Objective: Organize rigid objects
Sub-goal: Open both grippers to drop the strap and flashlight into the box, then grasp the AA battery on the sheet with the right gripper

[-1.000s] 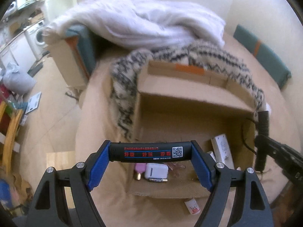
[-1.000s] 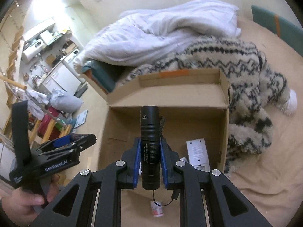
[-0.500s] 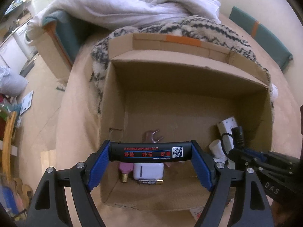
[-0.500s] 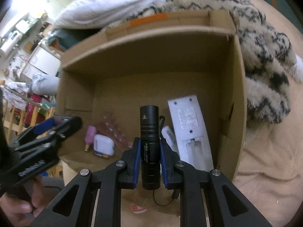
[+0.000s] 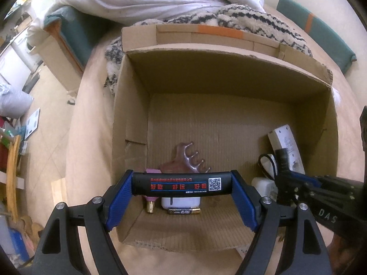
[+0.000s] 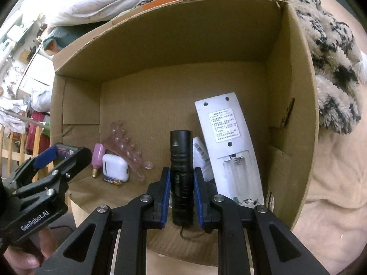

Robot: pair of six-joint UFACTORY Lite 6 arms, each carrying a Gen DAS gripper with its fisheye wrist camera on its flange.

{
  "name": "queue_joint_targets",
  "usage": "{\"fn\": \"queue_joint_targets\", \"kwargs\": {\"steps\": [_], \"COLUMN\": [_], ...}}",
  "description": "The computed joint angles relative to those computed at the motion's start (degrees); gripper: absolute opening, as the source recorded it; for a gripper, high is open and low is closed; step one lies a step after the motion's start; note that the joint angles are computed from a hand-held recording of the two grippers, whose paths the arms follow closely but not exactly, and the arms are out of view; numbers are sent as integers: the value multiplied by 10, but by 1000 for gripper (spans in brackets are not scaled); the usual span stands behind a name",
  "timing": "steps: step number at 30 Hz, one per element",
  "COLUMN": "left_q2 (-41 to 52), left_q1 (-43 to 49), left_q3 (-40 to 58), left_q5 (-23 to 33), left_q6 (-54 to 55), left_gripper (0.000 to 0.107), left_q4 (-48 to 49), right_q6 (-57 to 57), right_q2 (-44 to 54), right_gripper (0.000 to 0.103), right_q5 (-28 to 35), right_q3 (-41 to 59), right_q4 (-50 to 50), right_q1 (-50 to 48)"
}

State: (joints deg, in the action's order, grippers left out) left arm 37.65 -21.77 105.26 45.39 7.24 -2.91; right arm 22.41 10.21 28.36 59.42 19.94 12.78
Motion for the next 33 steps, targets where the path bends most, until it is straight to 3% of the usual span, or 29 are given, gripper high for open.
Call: {"fn": "queue_joint_targets", "kwargs": {"steps": [4,5,8,12,18,24,33], "left_q2": [-7,-9,-16,-17,-43,-98,-208], "left_q1": [-1,-2,-3,-1,2,9,38], "left_q3": [-5,-6,-9,1,-4,-63,-199], "left_q5": [-2,-3,-4,2,2,-13,-47], "left_q6": [5,5,10,-3,-9,10,39], "left_gripper": [79,79,80,80,80,80,80], "left_q4": [-3,-1,-7,-1,-8,-6,-21], "right_q6": [26,38,34,24,-108,-82,68], "right_q2": [-19,-20,-29,-42,-91,-162,-304], "right_gripper": [21,28,66,84,86,86,86], "right_q5": [-2,0,-6,-3,22,47,55], "right_q3": [3,6,4,9,-34,-90,-169], "right_q4": [-34,-49,-52,-59,95,92,-26], "right_q1": [3,5,8,10,-36,-23,37]}}
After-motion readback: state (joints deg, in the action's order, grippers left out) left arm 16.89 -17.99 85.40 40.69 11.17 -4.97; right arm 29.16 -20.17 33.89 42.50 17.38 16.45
